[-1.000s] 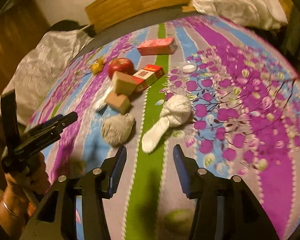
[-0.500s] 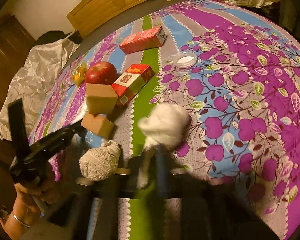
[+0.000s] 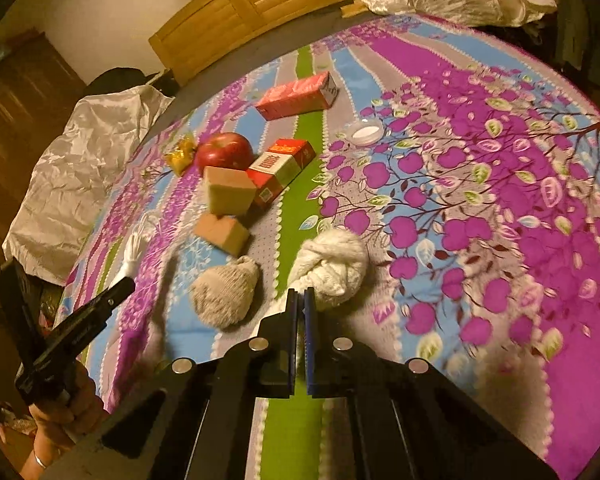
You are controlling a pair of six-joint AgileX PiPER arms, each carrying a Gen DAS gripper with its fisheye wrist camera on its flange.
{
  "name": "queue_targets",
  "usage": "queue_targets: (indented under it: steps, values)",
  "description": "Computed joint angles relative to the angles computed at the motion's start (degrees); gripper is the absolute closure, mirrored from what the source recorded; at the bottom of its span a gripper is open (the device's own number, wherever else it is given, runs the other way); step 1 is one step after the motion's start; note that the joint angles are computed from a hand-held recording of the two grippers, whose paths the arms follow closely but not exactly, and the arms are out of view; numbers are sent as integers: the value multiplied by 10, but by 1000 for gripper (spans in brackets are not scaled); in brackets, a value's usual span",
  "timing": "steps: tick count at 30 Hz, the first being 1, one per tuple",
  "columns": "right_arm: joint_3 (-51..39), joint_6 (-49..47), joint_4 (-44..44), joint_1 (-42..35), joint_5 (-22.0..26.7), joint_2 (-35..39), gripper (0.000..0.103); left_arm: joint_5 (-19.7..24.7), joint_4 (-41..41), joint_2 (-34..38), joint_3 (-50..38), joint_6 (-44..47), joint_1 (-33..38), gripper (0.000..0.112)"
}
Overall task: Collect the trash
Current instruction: 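Grasp the white tissue packet with the left tool while the right tool grasps the white cloth, then carry the tissue packet and white cloth toward the green bin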
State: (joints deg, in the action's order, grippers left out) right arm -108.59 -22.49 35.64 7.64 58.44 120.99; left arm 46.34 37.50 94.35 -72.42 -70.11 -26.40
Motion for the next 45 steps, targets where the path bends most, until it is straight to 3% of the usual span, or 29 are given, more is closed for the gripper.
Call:
queue_targets:
  steps: [5, 17, 28, 37, 45]
  values:
    - [85, -53, 26, -29, 0, -78, 99, 64, 38, -35, 17, -49, -68, 85]
    - [213, -153, 55, -89, 13, -226, 99, 149, 75, -68, 2, -125, -186, 85]
    - [225, -185, 56, -161, 30, -280, 99, 176, 86, -49, -57, -116, -230, 85]
    - [202, -212, 65, -237, 54, -313, 99, 167, 85, 25, -184, -42, -246, 85]
    - [130, -227, 96, -351, 107, -307, 99, 165, 59, 151, -399, 84, -265, 85]
